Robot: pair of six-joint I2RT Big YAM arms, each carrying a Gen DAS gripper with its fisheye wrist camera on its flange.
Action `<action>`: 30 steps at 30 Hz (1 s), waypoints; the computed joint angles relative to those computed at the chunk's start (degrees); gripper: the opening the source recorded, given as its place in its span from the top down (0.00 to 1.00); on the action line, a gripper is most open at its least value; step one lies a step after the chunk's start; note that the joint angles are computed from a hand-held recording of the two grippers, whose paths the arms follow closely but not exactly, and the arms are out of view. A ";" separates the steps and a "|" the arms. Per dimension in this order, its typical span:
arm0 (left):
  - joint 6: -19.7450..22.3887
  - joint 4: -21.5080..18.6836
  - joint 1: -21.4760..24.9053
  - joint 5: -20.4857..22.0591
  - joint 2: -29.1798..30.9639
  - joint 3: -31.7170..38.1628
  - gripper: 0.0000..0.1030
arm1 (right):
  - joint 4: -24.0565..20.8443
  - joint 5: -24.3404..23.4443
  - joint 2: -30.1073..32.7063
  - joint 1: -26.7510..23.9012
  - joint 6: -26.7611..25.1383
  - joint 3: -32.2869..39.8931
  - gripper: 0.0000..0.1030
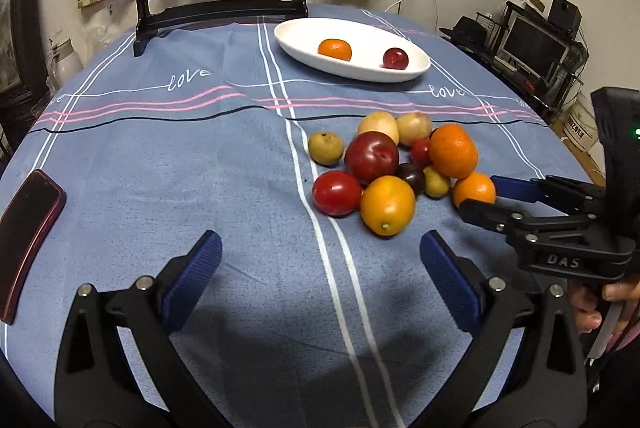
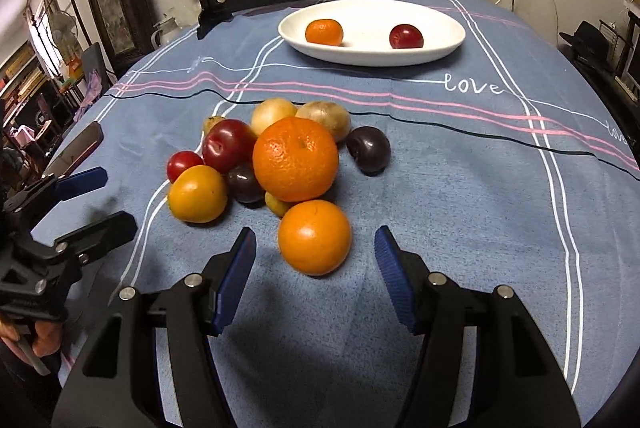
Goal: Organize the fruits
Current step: 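Grasp a second mandarin orange with the right tool, then grasp the yellow-orange fruit with the left tool while the right tool holds the orange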
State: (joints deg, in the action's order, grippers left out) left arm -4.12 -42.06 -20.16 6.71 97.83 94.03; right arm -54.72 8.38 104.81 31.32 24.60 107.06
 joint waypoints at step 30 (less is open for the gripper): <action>2.77 -4.81 -2.97 0.76 5.46 7.40 0.47 | 10.39 -6.37 -7.30 -2.30 5.45 -11.29 0.63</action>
